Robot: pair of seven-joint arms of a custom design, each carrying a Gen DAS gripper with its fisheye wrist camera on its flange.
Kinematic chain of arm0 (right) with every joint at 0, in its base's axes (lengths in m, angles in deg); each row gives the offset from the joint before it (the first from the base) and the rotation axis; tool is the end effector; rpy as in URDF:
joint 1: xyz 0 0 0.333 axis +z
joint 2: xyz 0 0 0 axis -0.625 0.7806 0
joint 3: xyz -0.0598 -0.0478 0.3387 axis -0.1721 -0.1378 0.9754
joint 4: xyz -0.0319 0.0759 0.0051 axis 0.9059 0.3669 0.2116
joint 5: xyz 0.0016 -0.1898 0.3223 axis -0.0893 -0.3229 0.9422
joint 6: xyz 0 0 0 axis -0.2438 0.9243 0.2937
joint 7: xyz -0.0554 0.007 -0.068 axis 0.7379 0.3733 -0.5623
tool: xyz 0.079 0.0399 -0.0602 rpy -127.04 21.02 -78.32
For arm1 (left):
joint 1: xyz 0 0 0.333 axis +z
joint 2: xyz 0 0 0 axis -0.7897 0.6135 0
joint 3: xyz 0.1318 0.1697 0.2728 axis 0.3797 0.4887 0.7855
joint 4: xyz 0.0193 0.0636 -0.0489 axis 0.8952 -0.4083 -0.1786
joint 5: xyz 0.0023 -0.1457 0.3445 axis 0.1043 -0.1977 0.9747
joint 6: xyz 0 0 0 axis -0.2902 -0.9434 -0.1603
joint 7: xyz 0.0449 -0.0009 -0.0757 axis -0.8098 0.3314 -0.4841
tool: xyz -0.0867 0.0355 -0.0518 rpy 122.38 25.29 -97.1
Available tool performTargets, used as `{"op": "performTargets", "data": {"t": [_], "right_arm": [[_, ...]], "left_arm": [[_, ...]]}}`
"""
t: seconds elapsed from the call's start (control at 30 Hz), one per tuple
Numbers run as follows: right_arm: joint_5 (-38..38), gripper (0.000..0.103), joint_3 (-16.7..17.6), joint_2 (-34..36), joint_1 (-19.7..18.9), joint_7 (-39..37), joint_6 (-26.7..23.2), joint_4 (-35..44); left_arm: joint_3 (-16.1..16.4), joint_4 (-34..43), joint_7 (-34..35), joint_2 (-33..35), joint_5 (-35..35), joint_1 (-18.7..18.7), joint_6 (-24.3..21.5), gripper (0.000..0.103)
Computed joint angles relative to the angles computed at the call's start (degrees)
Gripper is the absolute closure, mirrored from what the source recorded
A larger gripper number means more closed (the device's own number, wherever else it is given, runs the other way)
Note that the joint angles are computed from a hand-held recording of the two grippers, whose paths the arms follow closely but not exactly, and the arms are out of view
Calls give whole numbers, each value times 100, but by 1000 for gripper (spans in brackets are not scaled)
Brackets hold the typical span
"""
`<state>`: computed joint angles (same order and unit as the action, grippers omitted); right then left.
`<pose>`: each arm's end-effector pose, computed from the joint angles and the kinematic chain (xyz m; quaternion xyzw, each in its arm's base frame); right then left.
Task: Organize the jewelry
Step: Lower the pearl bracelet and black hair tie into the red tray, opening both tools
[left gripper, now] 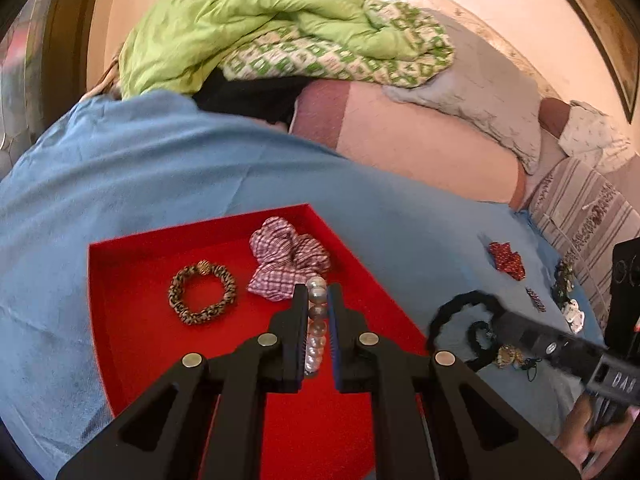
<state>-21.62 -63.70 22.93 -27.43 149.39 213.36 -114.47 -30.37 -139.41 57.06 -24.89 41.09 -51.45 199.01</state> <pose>0.6162 0.1700 0.5793 -0.5717 0.6375 -0.0839 0.5097 0.6557 -0.1203 0.5915 -0.4973 0.7523 -0.4178 0.1101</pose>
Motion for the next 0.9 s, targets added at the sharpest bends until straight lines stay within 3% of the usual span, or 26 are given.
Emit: {"op": "performTargets", "data": {"t": [0.17, 0.33, 0.9], "right_arm": [[-740, 94, -64, 552, 81, 649, -181, 555], [-1216, 94, 53, 902, -94, 1105, -369, 831], [-3637, 92, -403, 1127, 206, 3069, -547, 882]], "left_arm": [[87, 168, -461, 193, 360, -33, 29, 94], [115, 268, -834, 304, 710, 8, 22, 94], [209, 439, -1946, 528, 1864, -42, -109, 94]]}}
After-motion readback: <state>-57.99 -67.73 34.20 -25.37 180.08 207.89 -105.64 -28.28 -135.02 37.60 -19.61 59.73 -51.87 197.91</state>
